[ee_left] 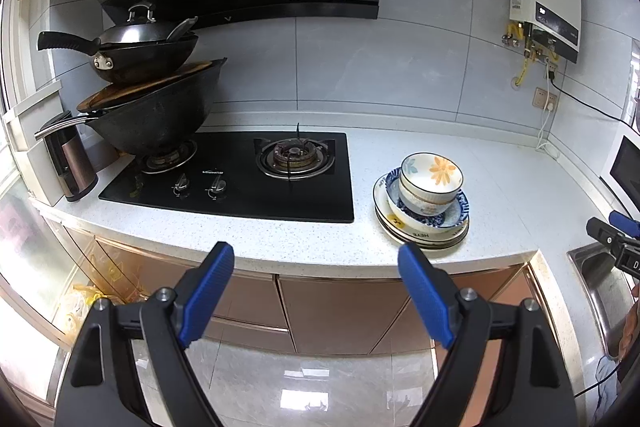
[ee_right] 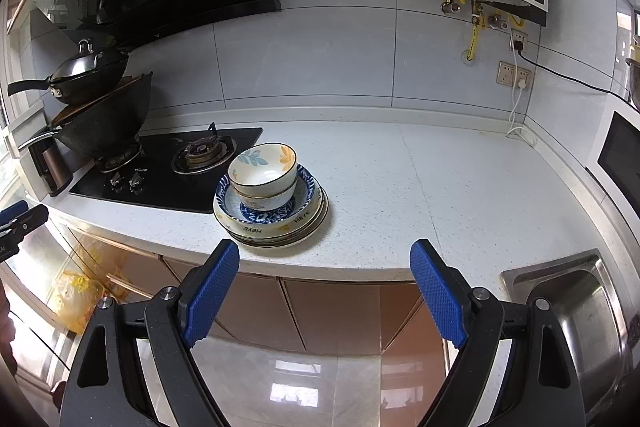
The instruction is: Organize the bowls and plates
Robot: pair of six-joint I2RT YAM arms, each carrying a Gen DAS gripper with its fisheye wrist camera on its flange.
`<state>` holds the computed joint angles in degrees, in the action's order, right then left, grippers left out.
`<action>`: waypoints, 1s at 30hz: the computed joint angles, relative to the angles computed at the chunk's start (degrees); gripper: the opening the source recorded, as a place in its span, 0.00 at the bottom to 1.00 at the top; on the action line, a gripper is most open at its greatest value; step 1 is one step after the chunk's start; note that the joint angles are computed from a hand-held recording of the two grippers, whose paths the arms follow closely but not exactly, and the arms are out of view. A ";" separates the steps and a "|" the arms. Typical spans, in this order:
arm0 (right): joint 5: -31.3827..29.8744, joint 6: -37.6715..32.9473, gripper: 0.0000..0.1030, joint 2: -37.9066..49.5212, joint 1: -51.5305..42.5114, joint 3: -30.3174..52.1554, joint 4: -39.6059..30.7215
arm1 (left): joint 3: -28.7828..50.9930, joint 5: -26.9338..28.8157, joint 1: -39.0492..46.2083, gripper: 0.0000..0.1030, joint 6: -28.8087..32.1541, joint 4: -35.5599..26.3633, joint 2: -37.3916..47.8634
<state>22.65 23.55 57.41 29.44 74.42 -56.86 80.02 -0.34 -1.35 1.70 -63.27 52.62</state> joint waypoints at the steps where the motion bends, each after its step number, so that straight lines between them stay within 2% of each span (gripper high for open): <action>1: -0.03 0.04 0.82 0.08 0.02 0.00 0.11 | 0.08 0.13 0.07 0.82 0.25 -0.07 -0.07; 14: 1.26 0.92 0.82 -0.05 2.18 0.08 -0.45 | 0.38 0.57 0.93 0.82 1.47 -0.21 -0.84; 30: -0.10 0.10 0.82 -2.47 0.30 -1.20 -1.27 | 0.48 -6.36 -6.53 0.82 -2.62 -0.98 -2.14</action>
<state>22.55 23.65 54.94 29.74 73.22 -58.13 80.50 -6.71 -7.87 -0.92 -64.26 50.48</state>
